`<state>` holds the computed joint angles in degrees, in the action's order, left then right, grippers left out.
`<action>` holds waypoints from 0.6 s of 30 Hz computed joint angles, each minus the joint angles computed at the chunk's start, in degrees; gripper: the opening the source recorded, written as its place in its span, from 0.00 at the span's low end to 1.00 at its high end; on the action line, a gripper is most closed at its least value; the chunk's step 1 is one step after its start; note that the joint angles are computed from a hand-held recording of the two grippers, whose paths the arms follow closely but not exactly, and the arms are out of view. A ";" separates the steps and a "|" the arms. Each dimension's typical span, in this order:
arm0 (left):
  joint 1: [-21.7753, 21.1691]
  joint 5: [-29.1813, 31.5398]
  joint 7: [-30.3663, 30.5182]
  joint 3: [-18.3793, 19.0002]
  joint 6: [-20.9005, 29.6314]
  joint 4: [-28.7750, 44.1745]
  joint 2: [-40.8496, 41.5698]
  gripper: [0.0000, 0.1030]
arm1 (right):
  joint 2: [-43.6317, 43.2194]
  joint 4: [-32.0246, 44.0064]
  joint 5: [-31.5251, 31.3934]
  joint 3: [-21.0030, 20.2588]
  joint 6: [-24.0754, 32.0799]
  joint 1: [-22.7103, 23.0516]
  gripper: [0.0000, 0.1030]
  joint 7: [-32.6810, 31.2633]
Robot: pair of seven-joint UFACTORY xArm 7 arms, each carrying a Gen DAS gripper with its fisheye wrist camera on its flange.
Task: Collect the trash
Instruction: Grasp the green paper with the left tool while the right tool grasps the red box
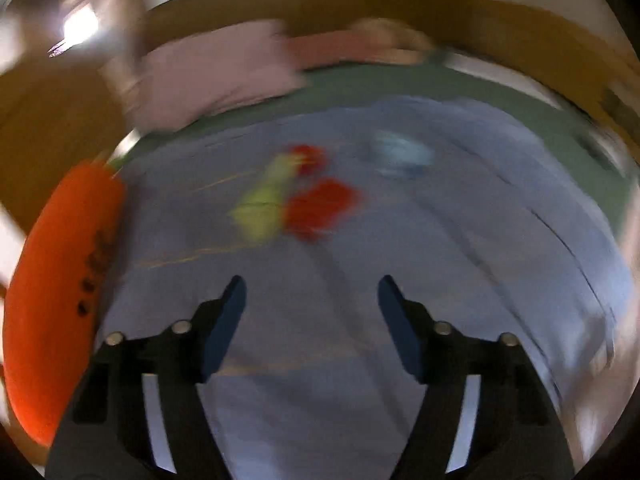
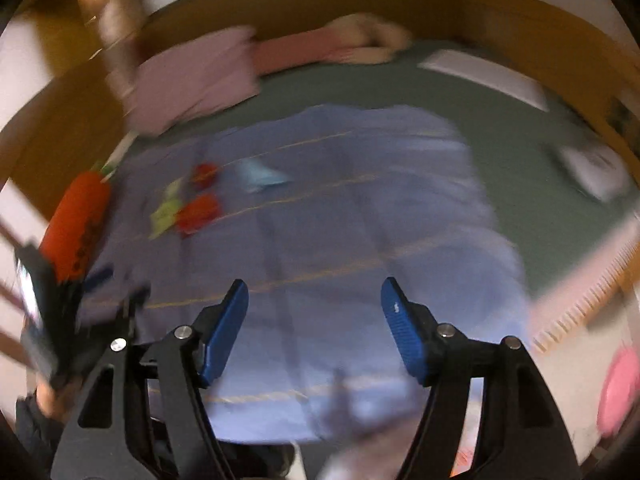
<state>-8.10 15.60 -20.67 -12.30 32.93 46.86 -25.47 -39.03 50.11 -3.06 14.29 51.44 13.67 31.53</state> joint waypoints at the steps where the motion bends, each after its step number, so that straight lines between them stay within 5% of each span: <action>1: 1.94 -0.23 -1.00 1.43 1.16 1.18 1.62 0.65 | 5.45 2.33 -0.35 1.07 -3.36 0.11 0.66 -0.70; 6: 7.60 -3.15 -3.50 7.77 4.61 4.87 4.33 0.65 | 29.19 14.97 3.13 0.29 -14.91 3.60 0.66 -1.06; 10: 11.30 -2.04 -6.65 8.93 5.07 4.48 3.51 0.75 | 47.91 26.91 13.72 -1.18 -24.58 5.43 0.66 -3.20; 16: 11.17 -5.82 -4.02 10.69 7.97 5.84 6.30 0.78 | 68.01 47.67 6.96 -6.67 -21.35 13.14 0.64 9.30; 18: 11.34 -6.67 -4.32 10.98 8.00 5.84 6.76 0.79 | 71.71 53.10 4.08 -7.05 -18.49 14.51 0.40 8.45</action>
<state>3.23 8.93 -24.99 -1.31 40.93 52.70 -18.71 32.69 103.21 1.02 7.24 32.95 28.18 39.98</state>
